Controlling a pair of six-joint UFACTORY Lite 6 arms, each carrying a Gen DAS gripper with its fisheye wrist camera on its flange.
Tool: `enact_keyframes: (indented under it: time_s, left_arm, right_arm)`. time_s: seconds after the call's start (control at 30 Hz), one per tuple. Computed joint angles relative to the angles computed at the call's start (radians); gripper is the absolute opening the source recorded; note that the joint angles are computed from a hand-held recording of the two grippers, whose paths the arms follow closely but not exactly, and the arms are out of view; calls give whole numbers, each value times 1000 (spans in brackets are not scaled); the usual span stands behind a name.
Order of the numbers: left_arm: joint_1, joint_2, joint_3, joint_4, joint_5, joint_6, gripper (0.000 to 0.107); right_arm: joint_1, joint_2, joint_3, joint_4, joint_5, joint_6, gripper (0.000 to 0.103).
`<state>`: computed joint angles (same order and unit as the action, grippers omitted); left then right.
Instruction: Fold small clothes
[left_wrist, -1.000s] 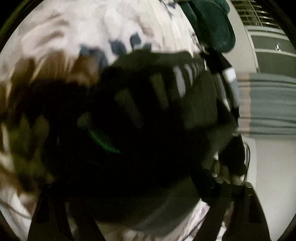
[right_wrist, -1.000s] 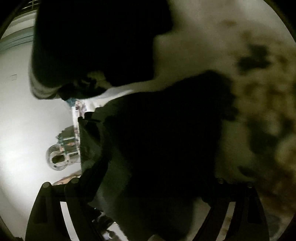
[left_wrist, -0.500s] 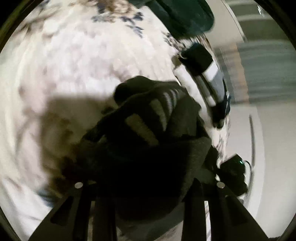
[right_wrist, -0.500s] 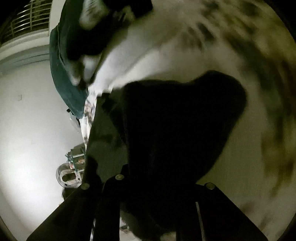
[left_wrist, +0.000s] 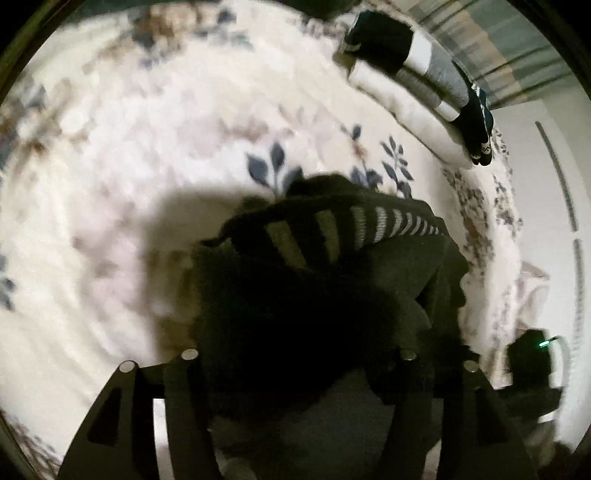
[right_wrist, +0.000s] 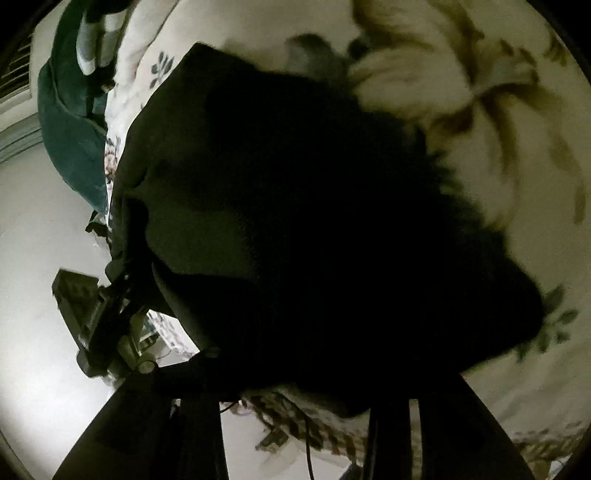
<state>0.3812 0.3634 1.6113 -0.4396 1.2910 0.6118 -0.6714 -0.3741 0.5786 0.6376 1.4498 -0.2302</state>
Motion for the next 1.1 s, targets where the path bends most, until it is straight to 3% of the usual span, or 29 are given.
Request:
enact_keyframes:
  time_s: [0.03,0.2,0.33,0.57,0.67,0.7,0.77,0.8,0.83,0.87,0.9,1.1]
  left_arm:
    - [0,-17,-13,9,-23,-4,69]
    - [79,-64,-3,15,-25,-20,85]
    - [191,-179,-64,64,-54,-10,92]
    - [391,-426,-543,267,-296,30,93]
    - [412,-393,-677,326,-409,5,94]
    - [401,-385,-701,325,-450,-2,102]
    - [361,-347,-695,356,-484,-60,103]
    - [336,-310,-675,388,-490,-109,103]
    - [327,-285,-658,400,-485,-131,103]
    - [325,-253,-633,402,-473,-142,103]
    - [330,-228,-611,393,-460,-136,103]
    - [326,-116,-411,399,-292,-165,103]
  right_arm:
    - [-25,6,38,-32,15,-21,49]
    - [-152,13,205,-153,119,-108,54]
    - [-112,112,416,-151,92,-79,56]
    - [161,335,635,-122,-132,24,56]
    - [279,429,657,-143,-235,61,56]
    - [317,470,668,-156,-265,72,56]
    - [381,525,674,-178,-321,85,56]
    - [410,535,676,-202,-353,96,47]
    - [433,531,672,-226,-384,111,23]
    - [449,528,674,-246,-403,127,10]
    - [457,513,677,-271,-413,147,5]
    - [424,409,756,-337,-393,226,2]
